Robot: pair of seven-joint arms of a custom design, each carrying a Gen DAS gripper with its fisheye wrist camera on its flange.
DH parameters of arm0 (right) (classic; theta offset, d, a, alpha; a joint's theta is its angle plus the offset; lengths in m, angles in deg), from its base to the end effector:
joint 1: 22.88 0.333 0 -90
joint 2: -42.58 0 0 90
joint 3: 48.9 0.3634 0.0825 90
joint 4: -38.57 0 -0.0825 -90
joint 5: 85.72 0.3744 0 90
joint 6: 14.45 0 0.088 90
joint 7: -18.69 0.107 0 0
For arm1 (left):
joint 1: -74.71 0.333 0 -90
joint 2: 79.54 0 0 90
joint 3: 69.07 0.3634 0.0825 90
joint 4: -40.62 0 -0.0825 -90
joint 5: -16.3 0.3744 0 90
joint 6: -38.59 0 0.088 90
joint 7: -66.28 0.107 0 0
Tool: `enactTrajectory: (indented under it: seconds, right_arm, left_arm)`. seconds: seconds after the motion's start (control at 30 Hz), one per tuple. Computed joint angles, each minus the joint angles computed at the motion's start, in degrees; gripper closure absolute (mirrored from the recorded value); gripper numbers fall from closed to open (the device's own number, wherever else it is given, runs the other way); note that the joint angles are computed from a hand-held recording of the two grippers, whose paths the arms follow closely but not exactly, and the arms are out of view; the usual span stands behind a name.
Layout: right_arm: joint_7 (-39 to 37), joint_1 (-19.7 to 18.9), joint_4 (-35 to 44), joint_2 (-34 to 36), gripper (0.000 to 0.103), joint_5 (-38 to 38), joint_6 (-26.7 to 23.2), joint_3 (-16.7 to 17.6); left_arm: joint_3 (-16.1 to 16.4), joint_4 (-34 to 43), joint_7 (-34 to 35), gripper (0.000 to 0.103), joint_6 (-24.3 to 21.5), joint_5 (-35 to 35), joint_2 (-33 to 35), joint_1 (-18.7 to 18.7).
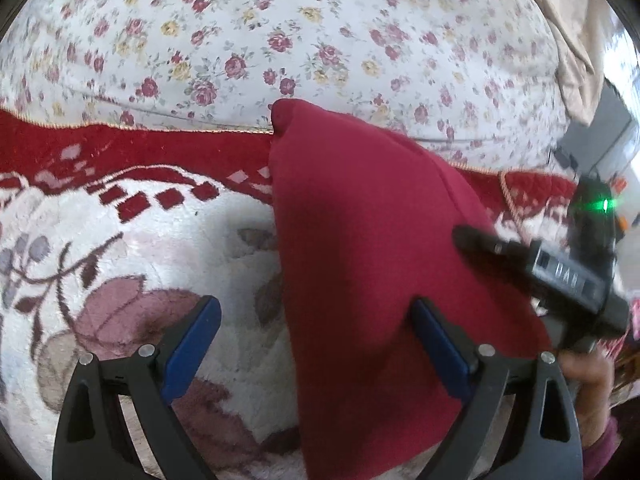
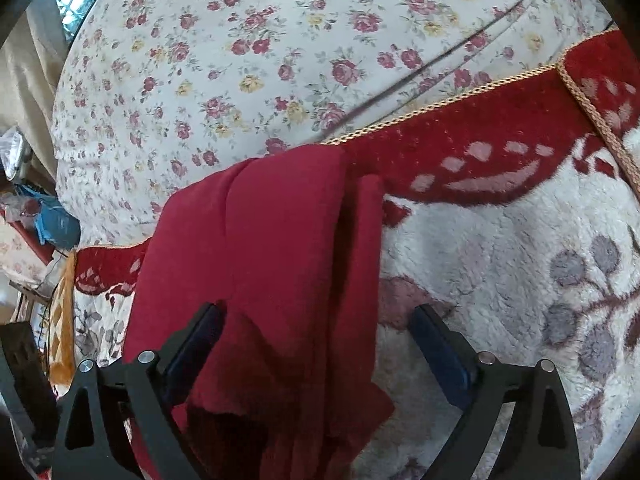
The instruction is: Fold small clothes
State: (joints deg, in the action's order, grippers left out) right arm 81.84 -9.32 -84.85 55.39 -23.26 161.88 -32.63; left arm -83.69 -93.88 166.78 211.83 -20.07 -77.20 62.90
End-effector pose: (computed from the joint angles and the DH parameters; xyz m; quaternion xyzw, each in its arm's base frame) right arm 0.5458 0.2207 0.4010 -0.6210 0.6925 -0.0245 0.3664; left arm 0.5012 -0.1983 0.4324 -0.6573 0.6795 -0.3184 0.0692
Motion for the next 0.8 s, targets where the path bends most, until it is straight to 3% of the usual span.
enactTrajectory:
  seconds: [0.13,0.27,0.33,0.4,0.47,0.5,0.57,0.63,0.7,0.8]
  right_arm:
    - [-5.7,-1.4,1.4,0.5,0.004,5.3,-1.7,1.3]
    - [-7.8,0.0,2.3,0.9,0.004,6.1,-3.1,-0.4]
    - [-7.7,1.2,2.3,1.1,0.011,4.9,-1.5,-1.0]
    - [-11.0,0.3,2.9,1.5,0.022,9.1,0.8,0.9]
    - [-14.8,-0.4,3.6,1.6,0.038,12.9,0.2,1.8]
    - [-13.6,0.8,3.4,1.4,0.04,11.4,0.3,0.7]
    - [-11.6,2.1,2.8,0.9,0.047,8.5,0.8,-0.5]
    - [-12.5,1.7,2.6,0.3,0.05,10.1,1.0,0.3]
    - [-16.5,1.0,2.5,-1.0,0.053,15.6,-0.6,1.0]
    - [-16.7,2.2,-0.1,-5.0,0.054,17.8,-5.6,-0.4]
  left_arm:
    - [-0.7,3.6,8.0,0.007,-5.0,-9.0,1.6,1.6]
    - [-1.0,7.1,13.7,0.007,-8.3,-17.0,3.9,3.1]
    - [-1.1,8.4,14.4,0.007,-9.3,-18.7,5.2,3.5]
    - [-1.7,8.8,15.6,0.007,-8.3,-19.7,5.9,3.4]
    - [-2.7,9.2,19.3,0.016,-8.1,-22.0,6.2,3.7]
    - [-3.7,9.9,22.9,0.034,-10.0,-25.3,6.3,4.8]
    - [-2.9,9.4,21.3,0.038,-8.7,-23.7,5.8,3.2]
    - [-2.5,8.7,20.5,0.05,-8.6,-22.4,4.8,2.7]
    - [-1.7,7.5,18.9,0.055,-10.5,-20.8,2.5,2.5]
    - [-0.1,4.0,18.0,0.056,-13.6,-19.2,-3.0,1.8]
